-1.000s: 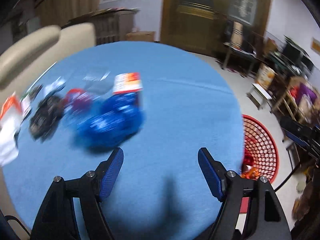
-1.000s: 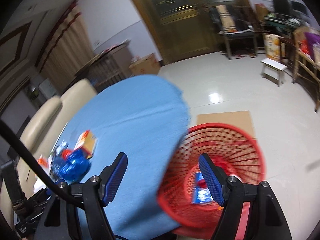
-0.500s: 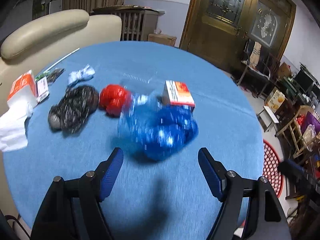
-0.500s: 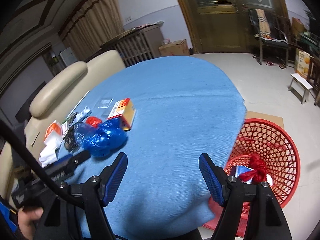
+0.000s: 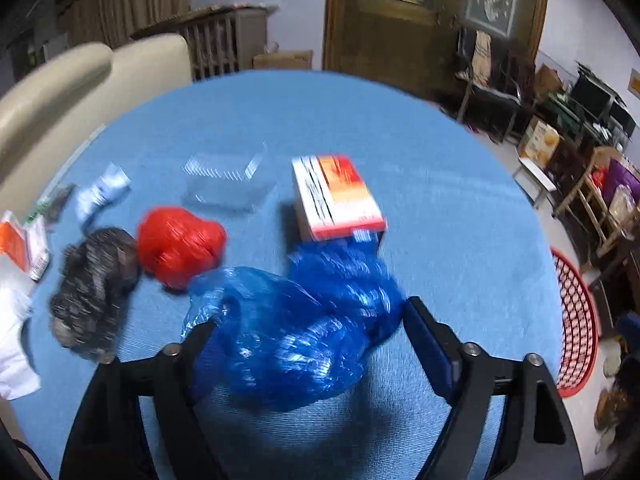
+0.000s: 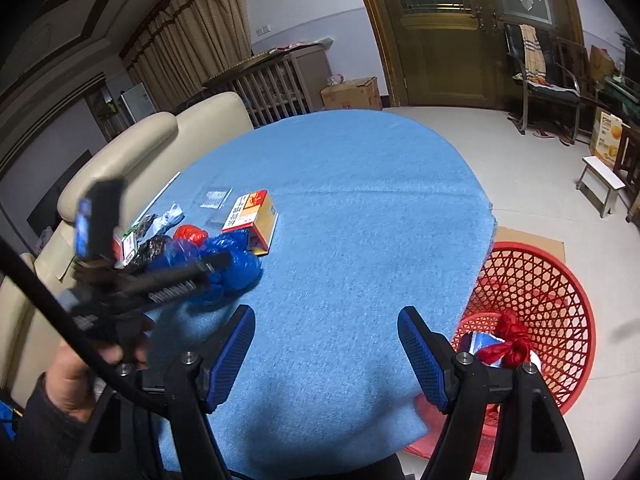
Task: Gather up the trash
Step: 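Grasp the blue plastic bags with the left tool, then grasp the red-and-white box with the right tool while the left tool holds the blue bags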
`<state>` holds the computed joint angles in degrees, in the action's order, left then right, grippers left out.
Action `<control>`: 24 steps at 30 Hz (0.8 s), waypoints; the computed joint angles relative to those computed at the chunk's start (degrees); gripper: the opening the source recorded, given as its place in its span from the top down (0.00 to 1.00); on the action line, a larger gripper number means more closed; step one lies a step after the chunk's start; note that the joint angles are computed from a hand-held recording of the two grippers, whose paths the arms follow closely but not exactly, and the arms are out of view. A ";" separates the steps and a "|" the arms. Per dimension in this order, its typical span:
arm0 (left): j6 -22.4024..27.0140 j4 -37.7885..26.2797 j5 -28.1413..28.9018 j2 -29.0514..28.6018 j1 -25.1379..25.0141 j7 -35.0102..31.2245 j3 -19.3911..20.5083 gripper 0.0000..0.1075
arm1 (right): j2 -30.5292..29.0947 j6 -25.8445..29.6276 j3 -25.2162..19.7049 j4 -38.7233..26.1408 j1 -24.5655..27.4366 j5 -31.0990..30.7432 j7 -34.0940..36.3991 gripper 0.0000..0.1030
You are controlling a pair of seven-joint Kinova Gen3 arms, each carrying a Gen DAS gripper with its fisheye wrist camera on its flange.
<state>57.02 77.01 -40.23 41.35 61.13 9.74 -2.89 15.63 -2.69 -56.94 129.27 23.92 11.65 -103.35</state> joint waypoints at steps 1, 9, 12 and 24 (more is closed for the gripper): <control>-1.27 0.51 0.31 0.08 -0.62 -0.18 0.50 0.22 | -0.08 -0.11 -0.14 0.06 0.19 -0.01 -0.07 0.25; -6.20 2.94 2.43 -0.05 -0.31 0.35 -0.21 0.67 | 2.13 -0.45 -3.29 0.42 4.60 1.45 -0.58 0.25; -6.95 5.27 1.83 -1.40 1.85 5.20 -1.63 0.70 | 2.81 -1.27 -5.27 0.99 6.91 2.18 -0.81 0.25; 6.85 9.69 -0.13 -3.59 8.77 23.52 2.37 0.70 | 6.13 1.14 -1.92 -2.03 0.63 2.03 1.10 0.25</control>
